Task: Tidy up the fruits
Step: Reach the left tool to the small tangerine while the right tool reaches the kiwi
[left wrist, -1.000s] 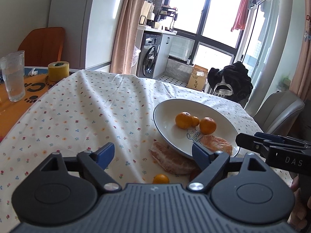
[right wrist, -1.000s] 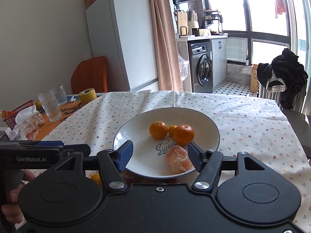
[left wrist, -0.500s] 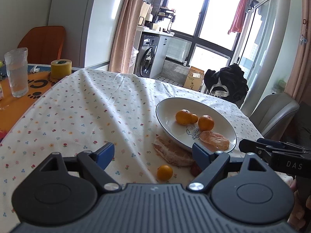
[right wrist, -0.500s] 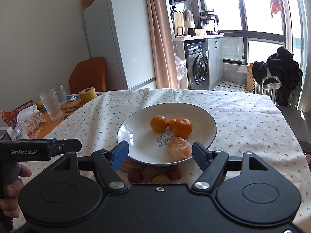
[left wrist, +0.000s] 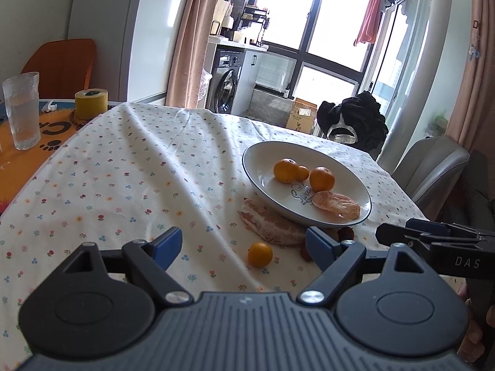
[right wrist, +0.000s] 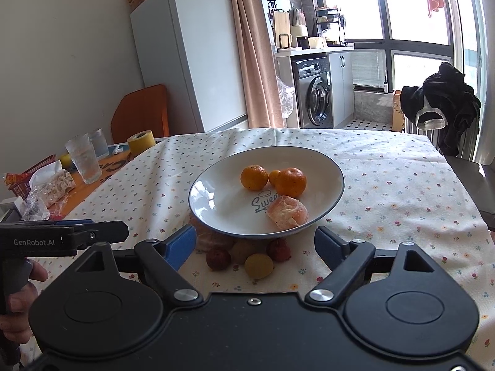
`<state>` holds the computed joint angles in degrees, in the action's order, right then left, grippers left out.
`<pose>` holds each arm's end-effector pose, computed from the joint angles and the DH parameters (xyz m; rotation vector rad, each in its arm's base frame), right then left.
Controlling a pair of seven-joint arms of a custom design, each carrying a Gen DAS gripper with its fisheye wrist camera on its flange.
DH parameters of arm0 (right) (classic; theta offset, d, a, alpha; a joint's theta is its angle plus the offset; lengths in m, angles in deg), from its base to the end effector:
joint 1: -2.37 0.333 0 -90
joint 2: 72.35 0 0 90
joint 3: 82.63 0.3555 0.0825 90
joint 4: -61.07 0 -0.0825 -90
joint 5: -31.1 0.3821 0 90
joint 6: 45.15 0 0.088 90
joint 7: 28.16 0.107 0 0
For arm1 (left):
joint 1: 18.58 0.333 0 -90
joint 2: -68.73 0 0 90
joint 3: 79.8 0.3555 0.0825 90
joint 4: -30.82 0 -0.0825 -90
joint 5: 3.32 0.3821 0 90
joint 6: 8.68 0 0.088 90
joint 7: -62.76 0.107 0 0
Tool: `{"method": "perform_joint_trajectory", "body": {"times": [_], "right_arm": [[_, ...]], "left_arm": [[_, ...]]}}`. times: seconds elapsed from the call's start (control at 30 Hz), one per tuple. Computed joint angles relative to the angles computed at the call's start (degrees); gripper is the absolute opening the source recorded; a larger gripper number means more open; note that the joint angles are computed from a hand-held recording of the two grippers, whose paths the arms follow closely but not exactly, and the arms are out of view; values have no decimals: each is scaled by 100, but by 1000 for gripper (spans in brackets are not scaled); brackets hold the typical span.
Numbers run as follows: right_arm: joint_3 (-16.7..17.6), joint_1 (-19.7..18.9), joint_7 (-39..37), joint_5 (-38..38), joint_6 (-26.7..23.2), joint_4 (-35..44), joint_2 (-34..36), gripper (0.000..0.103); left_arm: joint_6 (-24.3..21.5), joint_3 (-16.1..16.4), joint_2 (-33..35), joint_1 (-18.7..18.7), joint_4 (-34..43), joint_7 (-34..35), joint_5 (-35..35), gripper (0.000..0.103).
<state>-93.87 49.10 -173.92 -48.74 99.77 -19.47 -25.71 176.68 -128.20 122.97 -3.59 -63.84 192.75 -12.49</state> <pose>0.6059 0.4930 0.2766 -1.2747 1.8055 -0.8945 0.7189 -0.2426 0.3024 -1.2475 2.2409 -1.3543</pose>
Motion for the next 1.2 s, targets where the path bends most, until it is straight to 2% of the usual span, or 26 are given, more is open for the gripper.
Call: {"method": "perform_joint_trajectory", "body": {"times": [0.33, 0.47, 0.6, 0.93, 1.07, 1.2], "right_arm": [[14, -51, -20, 56, 236, -10, 86, 82], [-6, -91, -38, 134, 391, 21, 156, 76], [-53, -118, -9, 206, 568, 30, 213, 70], [-185, -168, -8, 370, 903, 107, 345, 62], [-224, -214, -92, 486, 1080, 171, 421, 55], [-294, -210, -174, 609, 1193, 230, 488, 51]], "left_arm": [[-256, 207, 8, -197, 158, 104, -111, 83], [-314, 321, 27, -338, 260, 225, -225, 82], [-422, 450, 40, -490, 388, 332, -367, 77], [-763, 802, 76, -891, 770, 643, -836, 63], [-900, 969, 93, -1068, 933, 752, -1025, 59], [-992, 1147, 94, -1234, 1061, 832, -1204, 57]]}}
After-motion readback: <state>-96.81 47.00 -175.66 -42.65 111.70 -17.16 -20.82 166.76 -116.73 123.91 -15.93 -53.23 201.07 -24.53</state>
